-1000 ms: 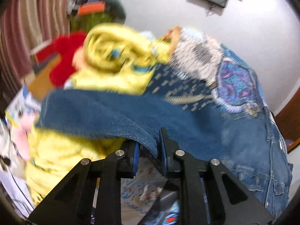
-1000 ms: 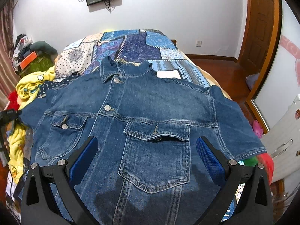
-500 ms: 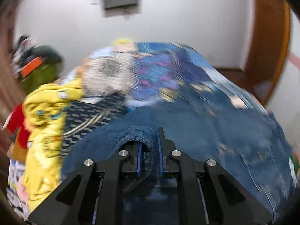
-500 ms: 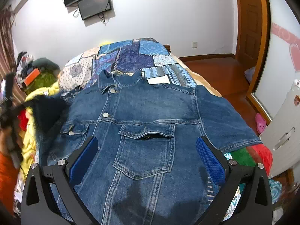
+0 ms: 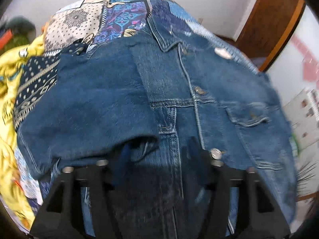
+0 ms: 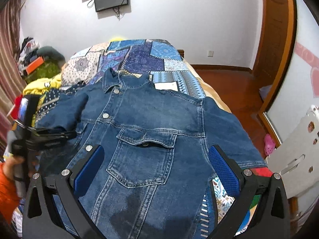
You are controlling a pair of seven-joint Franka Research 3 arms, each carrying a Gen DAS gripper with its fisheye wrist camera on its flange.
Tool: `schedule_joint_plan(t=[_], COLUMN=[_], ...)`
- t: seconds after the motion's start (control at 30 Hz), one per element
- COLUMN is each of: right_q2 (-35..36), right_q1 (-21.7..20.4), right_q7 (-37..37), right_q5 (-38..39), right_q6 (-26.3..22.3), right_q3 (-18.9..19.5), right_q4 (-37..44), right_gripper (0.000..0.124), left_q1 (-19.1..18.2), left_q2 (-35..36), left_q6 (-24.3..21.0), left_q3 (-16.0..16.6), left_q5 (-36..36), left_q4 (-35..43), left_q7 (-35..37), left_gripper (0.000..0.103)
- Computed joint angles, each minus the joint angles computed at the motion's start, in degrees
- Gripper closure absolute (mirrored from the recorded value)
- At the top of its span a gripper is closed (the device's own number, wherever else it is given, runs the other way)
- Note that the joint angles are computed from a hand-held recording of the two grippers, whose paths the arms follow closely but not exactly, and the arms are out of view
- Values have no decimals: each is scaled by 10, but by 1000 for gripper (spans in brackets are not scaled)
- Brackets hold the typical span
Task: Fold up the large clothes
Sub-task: 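Lift the sleeve with the left tool and fold it across the jacket back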
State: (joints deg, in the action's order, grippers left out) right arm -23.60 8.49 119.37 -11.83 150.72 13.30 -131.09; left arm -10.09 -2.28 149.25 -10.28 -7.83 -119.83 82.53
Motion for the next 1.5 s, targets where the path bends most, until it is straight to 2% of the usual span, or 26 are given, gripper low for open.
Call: schedule_joint_plan(t=[0.1,0.2,0.3,0.37,0.5,0.7,0.83,1.07,1.1,1.13,1.17,1.2,1.33,1.4,1.5], right_q2=[10,19,32,43,69,116,147,180,183,186,189,190,191,188,178], right_q1=[4,10,14,20,36,60,82,114,117,119,122,124,129,129,127], right_q7=[-7,-6,-3,-4,-12,-7,-18,-18,-19,-21,-24,-26,-24,-22,-19], right_q5=[-4,-11,-25,-33,-51,-100,-123,-161,-159,-157,-152,-148,-147,-148,-149], right_q6=[-4,-6,-9,-13,-27,-51,-69,-81,-81,-81,-81,-81,-84,-84,-81], right_q3=[3,8,14,15,15,13,2,-17,-20,-22,-25,-27,-32,-34,-35], right_q4=[7,15,26,36,60,104,134,169,171,174,176,177,179,177,169], right_gripper=[21,21,21,21,21,21,21,21,21,21,21,21,21,21,21], left_q1=[2,12,14,21,19,32,35,81,88,95,102,108,125,126,119], left_q2=[-42,-87,-118,-125,-128,-107,-72,-16,-9,-7,-4,-4,-6,-12,-29], left_q6=[12,42,63,60,41,11,-23,-51,-50,-44,-36,-25,32,62,116], left_q3=[13,34,73,93,143,149,163,144,139,132,125,116,83,75,64], left_q5=[-55,-65,-116,-140,-256,-378,-543,-749,-780,-785,-781,-768,-663,-625,-523], left_q4=[-35,-78,-116,-131,-163,-171,-150,-115,-112,-109,-107,-105,-104,-107,-112], left_q7=[26,5,9,-1,30,95,190,306,322,325,323,314,244,221,159], left_gripper=[39,27,20,20,20,20,20,20,23,31,35,43,78,86,88])
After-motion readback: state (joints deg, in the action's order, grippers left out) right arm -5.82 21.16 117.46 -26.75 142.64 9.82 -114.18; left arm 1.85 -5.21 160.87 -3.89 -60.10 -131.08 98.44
